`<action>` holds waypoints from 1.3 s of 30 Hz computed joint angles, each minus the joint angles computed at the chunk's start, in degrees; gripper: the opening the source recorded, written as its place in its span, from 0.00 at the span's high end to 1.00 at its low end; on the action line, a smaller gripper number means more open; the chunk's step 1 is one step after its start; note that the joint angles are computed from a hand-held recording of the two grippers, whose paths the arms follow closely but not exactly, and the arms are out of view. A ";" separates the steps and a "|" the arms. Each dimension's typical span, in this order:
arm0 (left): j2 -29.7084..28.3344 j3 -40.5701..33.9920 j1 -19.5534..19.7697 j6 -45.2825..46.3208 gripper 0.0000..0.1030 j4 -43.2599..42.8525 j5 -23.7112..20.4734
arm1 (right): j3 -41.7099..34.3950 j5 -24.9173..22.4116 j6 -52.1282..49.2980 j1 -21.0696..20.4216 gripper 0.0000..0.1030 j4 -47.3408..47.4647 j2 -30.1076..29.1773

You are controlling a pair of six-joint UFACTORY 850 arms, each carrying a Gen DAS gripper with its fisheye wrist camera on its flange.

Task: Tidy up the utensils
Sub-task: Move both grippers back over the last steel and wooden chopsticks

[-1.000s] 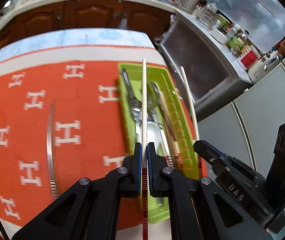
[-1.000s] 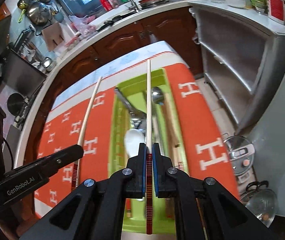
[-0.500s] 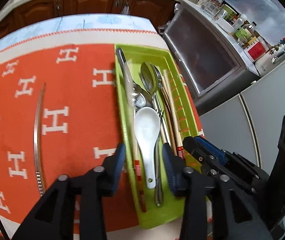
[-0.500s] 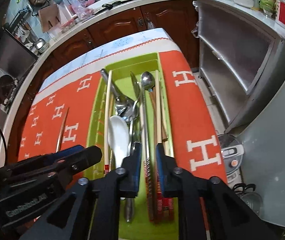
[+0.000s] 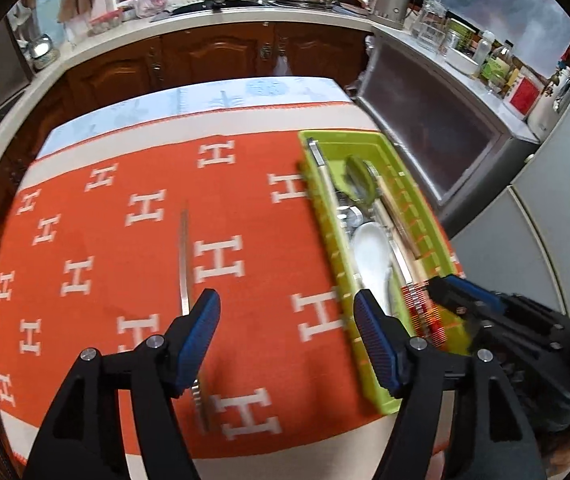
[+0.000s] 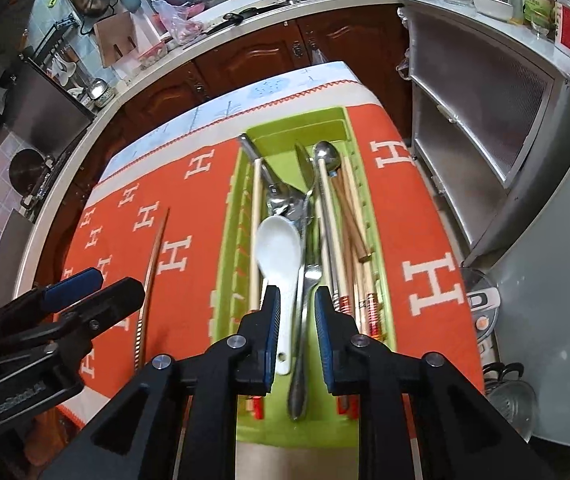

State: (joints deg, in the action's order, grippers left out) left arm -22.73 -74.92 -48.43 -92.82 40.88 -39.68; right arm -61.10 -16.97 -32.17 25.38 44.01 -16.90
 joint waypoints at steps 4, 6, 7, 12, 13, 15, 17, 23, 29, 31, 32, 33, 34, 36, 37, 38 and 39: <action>1.65 2.72 -0.39 -2.09 0.34 0.98 -1.69 | 1.27 0.35 0.16 1.47 0.83 -0.24 1.76; 2.28 3.93 -0.61 -2.91 0.34 1.23 -2.44 | 1.55 0.14 0.09 1.90 0.82 -0.20 2.26; 2.43 4.37 -0.63 -3.15 0.34 1.21 -2.59 | 1.82 0.06 0.29 2.41 0.82 -0.24 2.56; 3.96 7.33 -0.53 -4.98 0.34 1.00 -2.17 | 1.67 -0.83 0.59 4.00 0.82 -1.19 2.57; 4.22 7.85 -0.52 -5.39 0.34 1.06 -2.14 | 1.66 -0.91 0.97 4.49 0.82 -1.65 2.55; 4.93 9.10 -0.49 -6.27 0.33 1.18 -1.95 | 1.40 -1.14 2.08 5.47 0.81 -2.99 2.32; 5.46 10.05 -0.37 -6.88 0.33 1.22 -1.83 | 1.20 -1.36 2.33 6.23 0.81 -3.34 2.06; 6.57 12.32 -0.24 -7.95 0.32 1.52 -1.93 | -0.30 -2.33 3.80 8.57 0.81 -5.25 0.57; 7.48 14.14 0.03 -8.40 0.31 1.53 -2.08 | -1.95 -3.04 5.88 10.59 0.81 -7.49 -1.50; 7.82 14.82 0.23 -8.56 0.31 1.50 -1.87 | -2.62 -3.40 5.72 10.97 0.81 -7.54 -2.37; 8.09 15.39 0.44 -8.63 0.31 1.38 -1.56 | -2.98 -3.50 6.09 11.28 0.81 -7.87 -2.87; 8.21 15.62 0.53 -8.68 0.31 1.35 -1.40 | -3.34 -3.62 6.34 11.55 0.81 -8.09 -3.37; 8.46 16.18 0.74 -8.78 0.31 1.30 -1.03 | -3.74 -3.78 6.38 11.76 0.81 -8.15 -3.90; 8.88 17.06 1.06 -9.01 0.31 1.23 -0.42 | -4.62 -3.98 7.13 12.15 0.81 -8.75 -5.03; 9.15 17.65 1.25 -9.25 0.31 1.34 0.04 | -5.17 -4.22 7.79 12.41 0.81 -9.23 -5.72; 9.40 18.36 1.54 -9.43 0.31 1.28 0.55 | -5.50 -4.33 7.34 12.55 0.81 -8.81 -6.21; 9.47 18.65 1.72 -9.40 0.31 1.10 0.81 | -5.94 -4.48 7.16 12.70 0.81 -8.64 -6.80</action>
